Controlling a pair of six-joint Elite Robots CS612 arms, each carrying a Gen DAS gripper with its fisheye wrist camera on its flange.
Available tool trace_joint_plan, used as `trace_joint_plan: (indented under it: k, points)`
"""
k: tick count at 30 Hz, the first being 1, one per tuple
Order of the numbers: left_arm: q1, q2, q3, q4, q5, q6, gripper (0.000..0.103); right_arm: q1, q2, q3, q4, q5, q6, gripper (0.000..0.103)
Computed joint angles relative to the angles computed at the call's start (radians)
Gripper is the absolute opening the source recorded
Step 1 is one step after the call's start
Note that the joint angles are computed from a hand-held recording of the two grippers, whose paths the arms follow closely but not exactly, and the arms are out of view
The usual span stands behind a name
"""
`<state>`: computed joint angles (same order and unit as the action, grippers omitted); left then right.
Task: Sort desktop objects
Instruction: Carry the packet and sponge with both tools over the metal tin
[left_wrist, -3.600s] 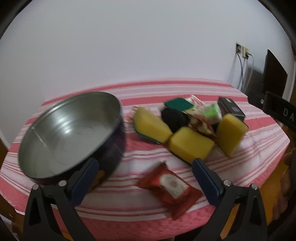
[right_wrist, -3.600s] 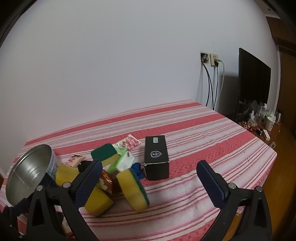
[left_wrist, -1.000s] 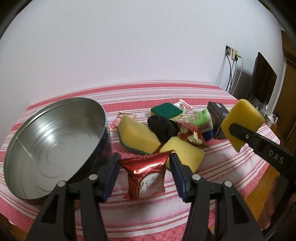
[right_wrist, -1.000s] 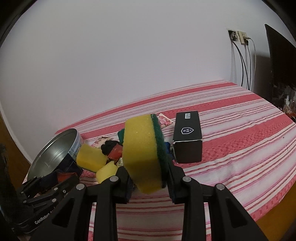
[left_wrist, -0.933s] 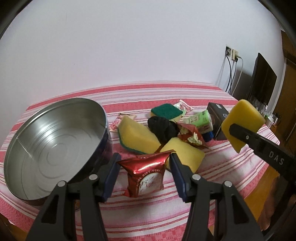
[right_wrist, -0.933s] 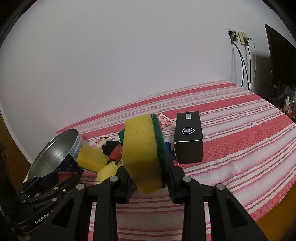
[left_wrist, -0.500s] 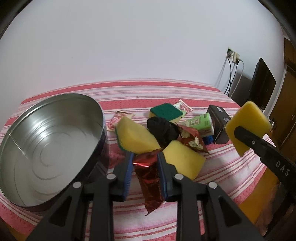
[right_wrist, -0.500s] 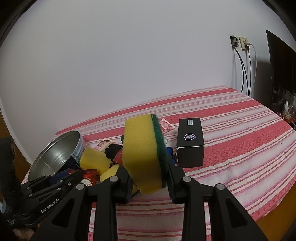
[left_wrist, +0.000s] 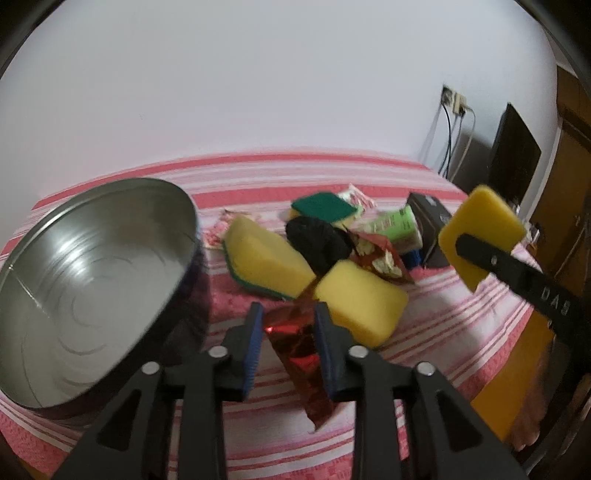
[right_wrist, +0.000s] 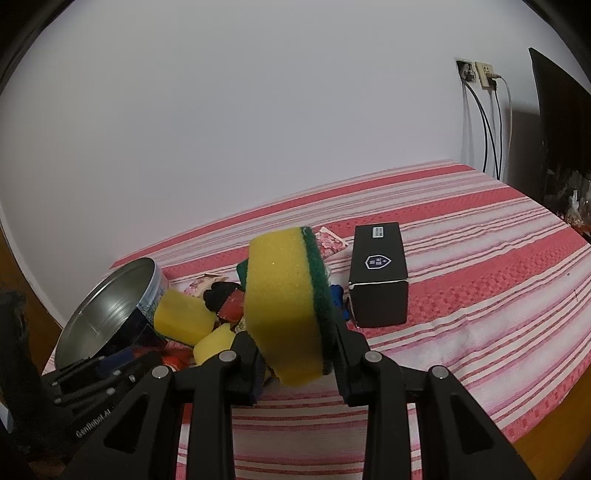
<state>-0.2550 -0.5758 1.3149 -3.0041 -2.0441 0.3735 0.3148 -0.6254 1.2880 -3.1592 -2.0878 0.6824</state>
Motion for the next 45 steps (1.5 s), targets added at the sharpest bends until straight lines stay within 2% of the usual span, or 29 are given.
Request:
trace_joint_plan:
  k: [2, 4, 6, 9, 13, 15, 16, 18, 20, 21, 29, 35, 43, 45]
  points:
    - [-0.006, -0.002, 0.005, 0.019, 0.007, 0.022, 0.058, -0.003, -0.003, 0.007, -0.004, 0.004, 0.007, 0.033]
    - [-0.014, -0.005, 0.015, 0.021, 0.03, 0.031, 0.065, -0.004, -0.004, 0.013, -0.008, 0.002, 0.015, 0.033]
    - [-0.019, -0.008, 0.018, 0.054, 0.026, 0.048, 0.065, -0.005, -0.008, 0.021, -0.013, 0.003, 0.021, 0.033]
    - [-0.025, -0.012, 0.026, 0.076, 0.042, 0.051, 0.073, -0.006, -0.01, 0.026, -0.016, 0.001, 0.028, 0.033]
    - [-0.035, -0.018, 0.045, 0.053, 0.11, 0.037, 0.076, -0.006, -0.011, 0.03, -0.022, 0.006, 0.03, 0.033]
    - [-0.042, -0.015, 0.043, 0.081, 0.153, 0.028, 0.077, -0.006, -0.011, 0.03, -0.023, 0.007, 0.032, 0.033]
    - [-0.04, -0.013, 0.048, 0.05, 0.146, 0.03, 0.077, -0.007, -0.012, 0.032, -0.027, 0.011, 0.034, 0.033]
    - [-0.035, -0.011, 0.046, 0.047, 0.136, 0.029, 0.071, -0.007, -0.014, 0.035, -0.03, 0.014, 0.034, 0.033]
    - [-0.03, -0.009, 0.046, 0.032, 0.12, 0.035, 0.046, -0.007, -0.014, 0.036, -0.029, 0.012, 0.034, 0.033]
    - [-0.029, -0.008, 0.044, 0.032, 0.119, 0.036, 0.042, -0.007, -0.015, 0.037, -0.031, 0.012, 0.035, 0.033]
    - [-0.017, -0.013, 0.04, 0.057, 0.073, 0.027, 0.04, -0.002, -0.016, 0.035, -0.036, 0.002, 0.031, 0.033]
    - [-0.006, -0.018, 0.043, -0.008, 0.04, 0.006, 0.04, 0.002, -0.015, 0.025, -0.034, -0.006, 0.011, 0.033]
    - [0.016, -0.006, 0.008, -0.078, 0.031, -0.043, 0.04, 0.013, -0.001, -0.013, -0.037, 0.009, -0.053, 0.033]
    - [0.011, -0.004, 0.005, -0.101, 0.042, -0.067, 0.04, 0.017, 0.005, -0.029, -0.037, 0.017, -0.076, 0.033]
